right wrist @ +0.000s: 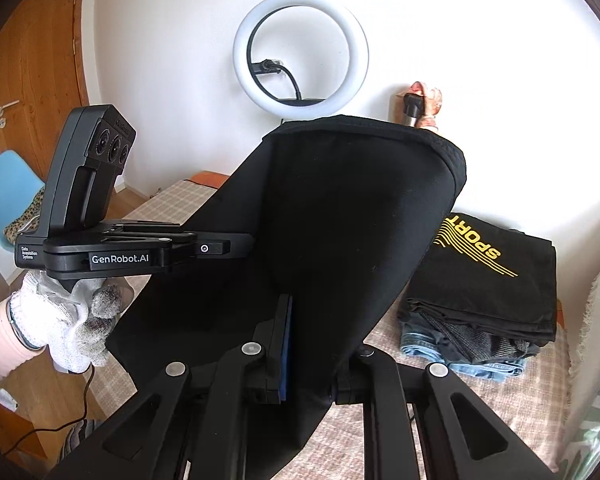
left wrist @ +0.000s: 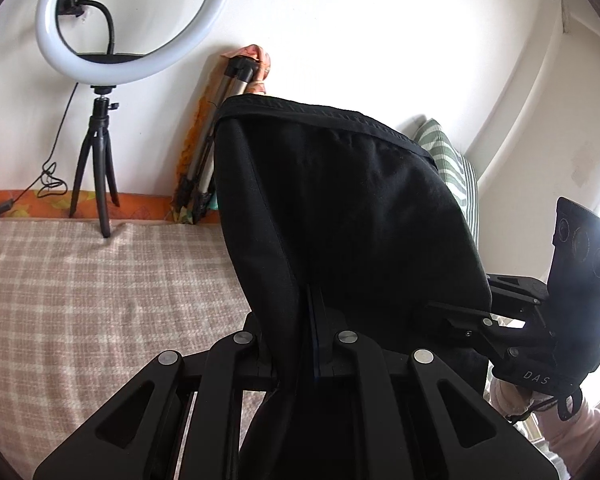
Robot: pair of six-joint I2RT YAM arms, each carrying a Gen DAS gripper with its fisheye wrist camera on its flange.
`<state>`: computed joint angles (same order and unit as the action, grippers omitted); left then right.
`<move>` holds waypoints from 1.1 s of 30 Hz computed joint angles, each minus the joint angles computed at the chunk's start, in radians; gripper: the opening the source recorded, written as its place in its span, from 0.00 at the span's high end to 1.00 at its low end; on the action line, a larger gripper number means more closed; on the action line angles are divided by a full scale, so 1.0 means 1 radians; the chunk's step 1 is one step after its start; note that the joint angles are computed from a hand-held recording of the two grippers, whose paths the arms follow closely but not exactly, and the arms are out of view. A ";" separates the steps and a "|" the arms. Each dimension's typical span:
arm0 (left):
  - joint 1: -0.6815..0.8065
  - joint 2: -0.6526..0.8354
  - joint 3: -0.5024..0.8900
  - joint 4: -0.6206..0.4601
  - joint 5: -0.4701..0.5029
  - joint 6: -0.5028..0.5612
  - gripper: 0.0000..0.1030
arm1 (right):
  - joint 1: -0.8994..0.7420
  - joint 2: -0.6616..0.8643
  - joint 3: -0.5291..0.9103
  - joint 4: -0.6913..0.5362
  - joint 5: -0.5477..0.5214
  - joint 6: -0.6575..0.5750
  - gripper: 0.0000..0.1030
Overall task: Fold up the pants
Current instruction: 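Carry the lifted pants with both grippers toward the stack of folded clothes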
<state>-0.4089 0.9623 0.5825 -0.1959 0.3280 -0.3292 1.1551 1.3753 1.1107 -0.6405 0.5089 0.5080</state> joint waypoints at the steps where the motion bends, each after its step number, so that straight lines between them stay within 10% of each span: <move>1: -0.037 0.043 0.025 0.027 -0.032 -0.006 0.91 | -0.020 -0.023 -0.013 -0.005 0.002 -0.022 0.88; 12: -0.197 0.510 0.405 0.172 -0.153 -0.026 0.91 | -0.482 -0.194 -0.046 0.030 -0.233 -0.371 0.88; 28: -0.202 1.063 0.908 0.136 -0.197 -0.051 0.91 | -1.073 0.120 0.042 0.210 -0.780 -0.706 0.88; 33: -0.198 1.227 1.102 -0.004 -0.235 -0.026 0.91 | -1.101 0.272 0.063 0.291 -0.668 -0.737 0.63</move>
